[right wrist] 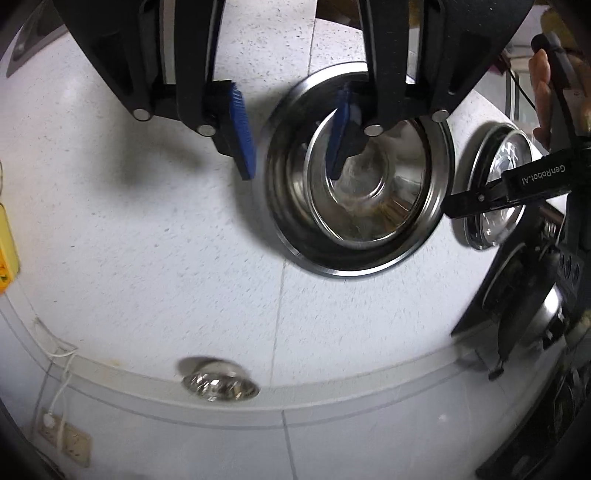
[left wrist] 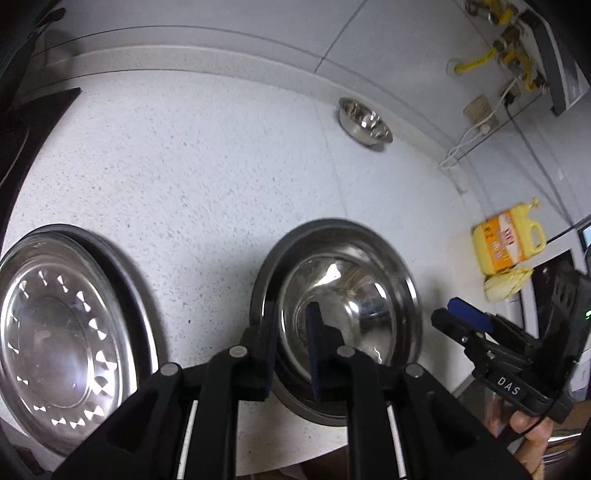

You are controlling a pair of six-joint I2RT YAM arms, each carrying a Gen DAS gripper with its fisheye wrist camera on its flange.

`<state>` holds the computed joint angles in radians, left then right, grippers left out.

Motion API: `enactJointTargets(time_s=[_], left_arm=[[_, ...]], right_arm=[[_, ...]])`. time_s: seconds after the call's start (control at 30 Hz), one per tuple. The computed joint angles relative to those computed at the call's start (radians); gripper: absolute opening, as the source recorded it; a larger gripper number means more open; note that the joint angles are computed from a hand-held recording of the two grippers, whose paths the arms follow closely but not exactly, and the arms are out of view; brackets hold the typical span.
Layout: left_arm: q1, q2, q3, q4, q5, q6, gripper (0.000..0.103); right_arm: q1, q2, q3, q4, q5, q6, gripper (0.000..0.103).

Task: Organize plates and bowls
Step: 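Open both tools and move them to the small steel bowl, then close both tools on the small bowl's rim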

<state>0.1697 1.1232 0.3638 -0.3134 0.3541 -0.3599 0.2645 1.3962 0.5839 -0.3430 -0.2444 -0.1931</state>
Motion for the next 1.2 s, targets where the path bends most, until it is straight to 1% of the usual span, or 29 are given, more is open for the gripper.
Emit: enactJointTargets(time_s=[0.03, 0.1, 0.13, 0.2, 0.27, 0.33, 0.4, 0.47, 0.5, 0.6, 0.63, 0.67, 0.7, 0.77, 0.8, 0.87, 0.9, 0.97, 1.0, 1.07, 1.13, 1.2], left_arm=[[0.026, -0.024, 0.002, -0.021, 0.020, 0.014, 0.016], [0.090, -0.067, 0.014, -0.067, 0.065, 0.055, 0.034], [0.113, -0.077, 0.022, -0.084, 0.082, 0.070, 0.037], [0.163, -0.083, 0.043, -0.117, 0.116, 0.100, 0.041], [0.197, -0.060, 0.076, -0.150, 0.134, 0.132, 0.044], [0.208, -0.029, 0.114, -0.154, 0.132, 0.149, 0.044], [0.196, 0.014, 0.155, -0.128, 0.117, 0.148, 0.045], [0.188, 0.079, 0.204, -0.092, 0.123, 0.129, 0.046], [0.177, 0.136, 0.244, -0.069, 0.131, 0.125, 0.046], [0.135, 0.286, 0.353, -0.009, 0.103, 0.115, 0.046], [0.128, 0.340, 0.393, 0.004, 0.107, 0.117, 0.046], [0.121, 0.398, 0.437, 0.012, 0.110, 0.117, 0.047], [0.119, 0.468, 0.491, 0.025, 0.107, 0.113, 0.047], [0.114, 0.558, 0.561, 0.054, 0.105, 0.106, 0.048], [0.113, 0.623, 0.618, 0.059, 0.111, 0.111, 0.053], [0.109, 0.705, 0.690, 0.066, 0.114, 0.116, 0.061], [0.104, 0.752, 0.735, 0.067, 0.111, 0.122, 0.061], [0.097, 0.840, 0.827, 0.058, 0.116, 0.126, 0.061], [0.096, 0.892, 0.885, 0.040, 0.134, 0.122, 0.061], [0.095, 1.004, 1.021, -0.017, 0.176, 0.114, 0.061], [0.084, 1.107, 1.160, -0.083, 0.186, 0.118, 0.061], [0.076, 1.188, 1.267, -0.113, 0.193, 0.125, 0.061]], right_arm=[[-0.020, -0.027, -0.003, -0.011, -0.008, -0.007, 0.044], [-0.055, -0.069, -0.004, -0.034, -0.020, -0.024, 0.048], [-0.072, -0.084, -0.004, -0.045, -0.025, -0.031, 0.048], [-0.109, -0.106, 0.001, -0.066, -0.033, -0.050, 0.053], [-0.162, -0.135, 0.006, -0.088, -0.041, -0.090, 0.056], [-0.213, -0.145, 0.021, -0.108, -0.049, -0.132, 0.058], [-0.271, -0.137, 0.043, -0.119, -0.060, -0.172, 0.061], [-0.321, -0.109, 0.079, -0.118, -0.070, -0.205, 0.062], [-0.338, -0.083, 0.104, -0.112, -0.072, -0.213, 0.064], [-0.376, 0.014, 0.199, -0.080, -0.070, -0.225, 0.066], [-0.384, 0.051, 0.235, -0.067, -0.069, -0.223, 0.067], [-0.388, 0.092, 0.273, -0.056, -0.065, -0.217, 0.071], [-0.389, 0.130, 0.305, -0.042, -0.061, -0.210, 0.072], [-0.384, 0.213, 0.378, -0.020, -0.047, -0.193, 0.072], [-0.380, 0.253, 0.413, -0.013, -0.039, -0.182, 0.072], [-0.371, 0.335, 0.491, -0.003, -0.025, -0.162, 0.072], [-0.364, 0.371, 0.522, 0.003, -0.017, -0.150, 0.072], [-0.350, 0.454, 0.603, 0.005, -0.009, -0.124, 0.073], [-0.347, 0.493, 0.647, -0.005, -0.012, -0.115, 0.073], [-0.331, 0.593, 0.757, -0.027, -0.014, -0.094, 0.073], [-0.306, 0.693, 0.872, -0.055, -0.015, -0.074, 0.073], [-0.291, 0.783, 0.981, -0.088, -0.043, -0.048, 0.074]])
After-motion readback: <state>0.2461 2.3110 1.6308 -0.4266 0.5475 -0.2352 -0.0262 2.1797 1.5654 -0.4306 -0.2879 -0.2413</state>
